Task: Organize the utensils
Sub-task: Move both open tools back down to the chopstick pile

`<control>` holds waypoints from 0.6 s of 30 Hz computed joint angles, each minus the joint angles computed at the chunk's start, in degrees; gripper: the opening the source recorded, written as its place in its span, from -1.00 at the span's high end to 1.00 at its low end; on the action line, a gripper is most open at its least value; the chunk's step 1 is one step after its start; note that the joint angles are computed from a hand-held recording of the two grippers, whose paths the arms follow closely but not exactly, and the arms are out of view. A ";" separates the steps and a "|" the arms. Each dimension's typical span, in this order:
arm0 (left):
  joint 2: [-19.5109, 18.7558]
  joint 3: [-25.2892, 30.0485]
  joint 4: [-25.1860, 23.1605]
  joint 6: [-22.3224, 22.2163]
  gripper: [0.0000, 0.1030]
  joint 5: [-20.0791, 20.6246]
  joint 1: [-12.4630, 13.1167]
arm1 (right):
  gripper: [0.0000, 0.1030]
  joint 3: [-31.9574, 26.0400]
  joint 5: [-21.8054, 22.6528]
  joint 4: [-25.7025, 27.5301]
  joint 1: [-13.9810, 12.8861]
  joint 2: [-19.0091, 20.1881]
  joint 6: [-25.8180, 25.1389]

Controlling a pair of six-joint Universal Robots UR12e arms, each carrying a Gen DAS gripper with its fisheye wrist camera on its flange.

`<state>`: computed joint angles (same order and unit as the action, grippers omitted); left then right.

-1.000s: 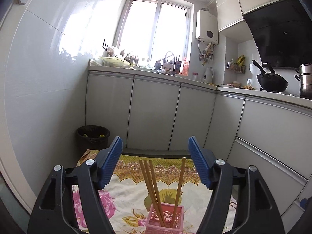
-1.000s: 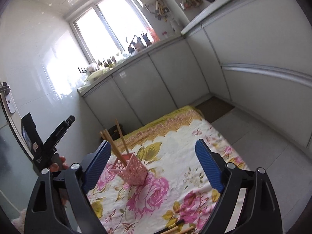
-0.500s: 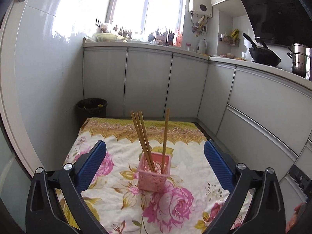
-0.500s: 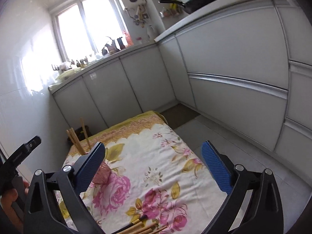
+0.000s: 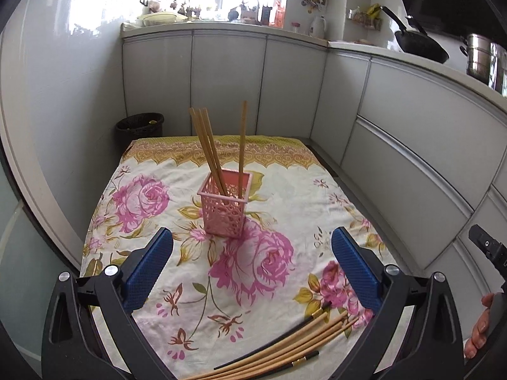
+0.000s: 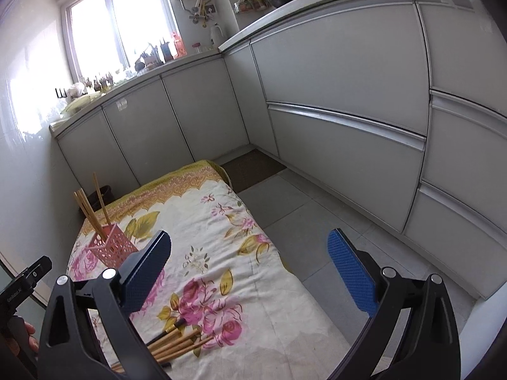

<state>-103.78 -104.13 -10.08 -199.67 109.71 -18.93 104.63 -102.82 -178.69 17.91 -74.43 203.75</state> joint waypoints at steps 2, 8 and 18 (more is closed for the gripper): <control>0.04 0.70 -3.77 2.75 -0.86 -2.74 0.18 | -0.87 0.82 1.78 2.46 -0.51 -0.70 0.03; -0.84 4.79 -16.71 11.84 -0.86 -10.25 0.95 | -0.87 2.97 9.55 8.28 -3.20 -2.27 6.16; -7.76 16.73 -44.32 21.07 -0.73 -20.23 2.65 | -0.87 2.11 19.56 16.76 -5.62 -1.74 11.59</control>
<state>-111.54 -87.40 -54.40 -178.61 89.48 -16.28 106.74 -83.25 -161.92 12.29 -76.17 215.35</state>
